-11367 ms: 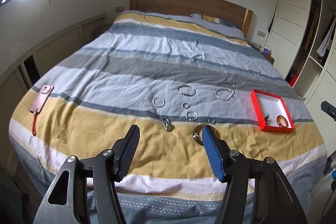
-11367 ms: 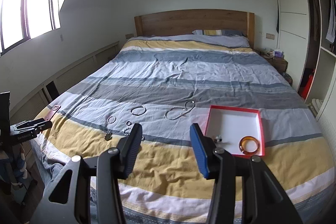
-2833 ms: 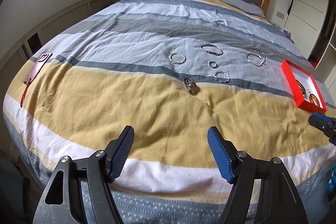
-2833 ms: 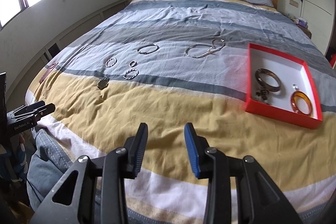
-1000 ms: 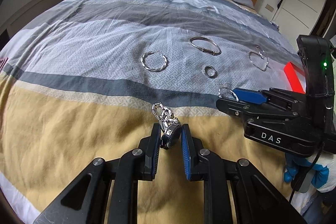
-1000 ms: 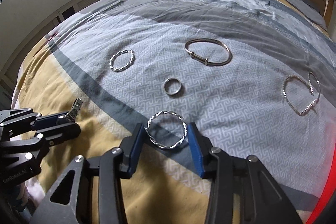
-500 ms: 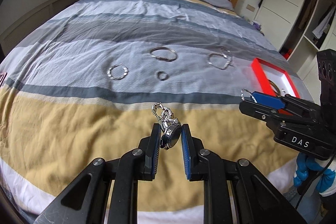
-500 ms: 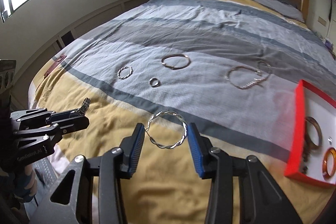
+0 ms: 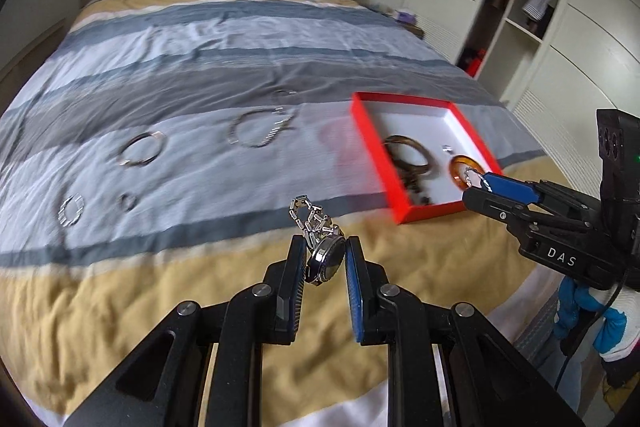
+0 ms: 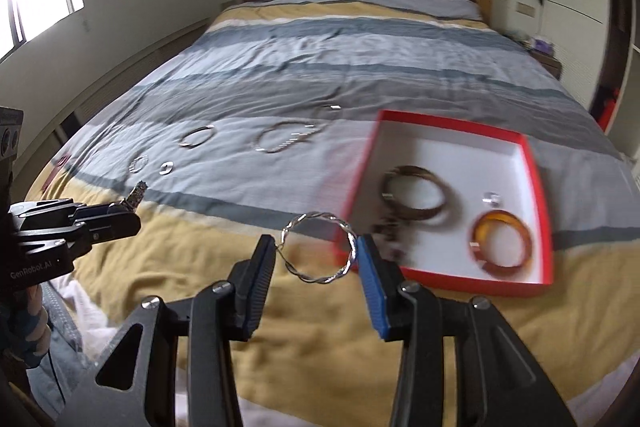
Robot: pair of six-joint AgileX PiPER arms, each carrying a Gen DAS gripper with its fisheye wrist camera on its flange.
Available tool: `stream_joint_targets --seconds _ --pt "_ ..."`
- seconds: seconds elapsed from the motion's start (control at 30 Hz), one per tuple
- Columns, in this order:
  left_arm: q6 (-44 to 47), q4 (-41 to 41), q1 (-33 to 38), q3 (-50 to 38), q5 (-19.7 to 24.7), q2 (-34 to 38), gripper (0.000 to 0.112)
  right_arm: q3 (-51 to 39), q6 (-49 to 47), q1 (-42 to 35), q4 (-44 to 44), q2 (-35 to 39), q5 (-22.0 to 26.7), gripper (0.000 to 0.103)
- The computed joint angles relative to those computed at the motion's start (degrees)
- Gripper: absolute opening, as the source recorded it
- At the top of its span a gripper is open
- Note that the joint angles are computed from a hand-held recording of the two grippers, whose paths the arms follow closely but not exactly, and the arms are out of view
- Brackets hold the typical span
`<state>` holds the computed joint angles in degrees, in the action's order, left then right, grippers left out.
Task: Organize jewelry
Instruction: 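Carry watch and twisted bracelet into the red box and open both tools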
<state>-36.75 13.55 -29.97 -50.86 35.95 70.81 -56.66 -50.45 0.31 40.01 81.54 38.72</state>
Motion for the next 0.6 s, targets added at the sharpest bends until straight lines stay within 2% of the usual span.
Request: stream_joint_targets --seconds 0.13,0.3,0.43,0.6 --pt "4.43 -1.75 -1.3 -13.07 -1.48 14.27 0.019 -7.07 -3.48 -6.23 0.92 6.89 1.38 0.04" --pt "11.9 -5.96 0.13 -31.92 0.62 30.29 0.019 -19.69 -1.91 -7.41 -1.67 18.12 2.05 0.04" --pt "18.84 -9.87 1.93 -49.88 6.08 44.12 0.019 -31.88 0.98 -7.11 -5.6 28.37 3.53 0.04" --pt "24.41 -11.64 2.96 -67.66 13.55 57.12 0.019 -49.23 5.0 -6.76 -12.12 40.72 10.83 0.04"
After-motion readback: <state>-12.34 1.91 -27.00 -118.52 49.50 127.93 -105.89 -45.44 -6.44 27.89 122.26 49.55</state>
